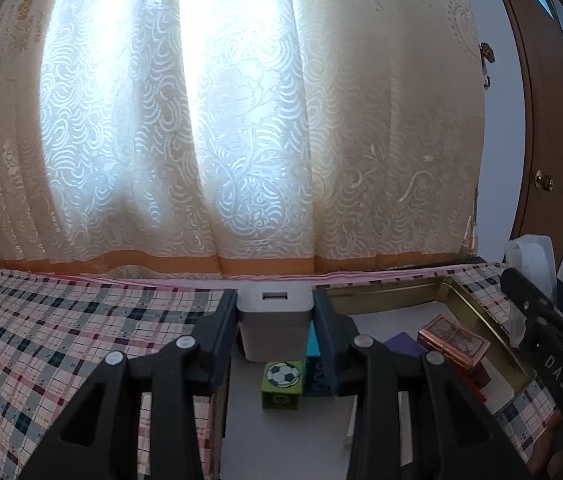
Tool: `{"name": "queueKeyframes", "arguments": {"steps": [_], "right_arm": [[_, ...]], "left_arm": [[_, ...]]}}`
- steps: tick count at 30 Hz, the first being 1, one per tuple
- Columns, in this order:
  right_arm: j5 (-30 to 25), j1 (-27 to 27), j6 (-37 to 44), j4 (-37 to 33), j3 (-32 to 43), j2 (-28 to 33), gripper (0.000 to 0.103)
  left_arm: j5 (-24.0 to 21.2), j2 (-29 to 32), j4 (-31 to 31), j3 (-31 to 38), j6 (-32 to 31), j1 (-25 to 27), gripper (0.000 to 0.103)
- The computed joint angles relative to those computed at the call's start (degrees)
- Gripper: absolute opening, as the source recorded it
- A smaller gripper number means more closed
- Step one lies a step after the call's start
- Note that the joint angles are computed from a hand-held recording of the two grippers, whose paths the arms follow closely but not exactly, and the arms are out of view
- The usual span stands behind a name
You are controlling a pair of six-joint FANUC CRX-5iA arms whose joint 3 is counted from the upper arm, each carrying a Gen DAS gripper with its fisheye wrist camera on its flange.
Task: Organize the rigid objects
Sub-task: 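Lower the clear box and white charger into the tray with both tools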
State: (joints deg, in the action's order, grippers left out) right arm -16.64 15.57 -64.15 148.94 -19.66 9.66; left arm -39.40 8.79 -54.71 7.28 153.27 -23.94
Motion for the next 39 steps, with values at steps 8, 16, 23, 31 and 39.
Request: {"name": "queueKeyframes", "arguments": {"steps": [8, 16, 23, 31, 39], "right_arm": [[-2.13, 0.38, 5.92, -7.0, 0.07, 1.24, 0.057], [0.39, 0.55, 9.32, -11.58, 2.94, 3.96, 0.057], [3.42, 1.27, 14.09, -12.95, 5.17, 5.93, 0.057], [8.03, 2.28, 25.46, -24.06, 6.99, 8.22, 0.057], [8.13, 4.28, 34.76, -33.28, 7.01, 8.99, 0.057]], "left_arm": [[0.39, 1.89, 1.2, 1.99, -1.75, 0.03, 0.037], [-0.09, 5.26, 1.52, 5.95, -3.11, -0.61, 0.037], [0.92, 7.21, 1.78, 8.03, -4.83, -0.84, 0.037], [1.47, 9.01, 2.88, 10.06, -6.99, -0.13, 0.037], [1.9, 10.97, 14.03, 12.08, -16.7, 3.52, 0.037]]}}
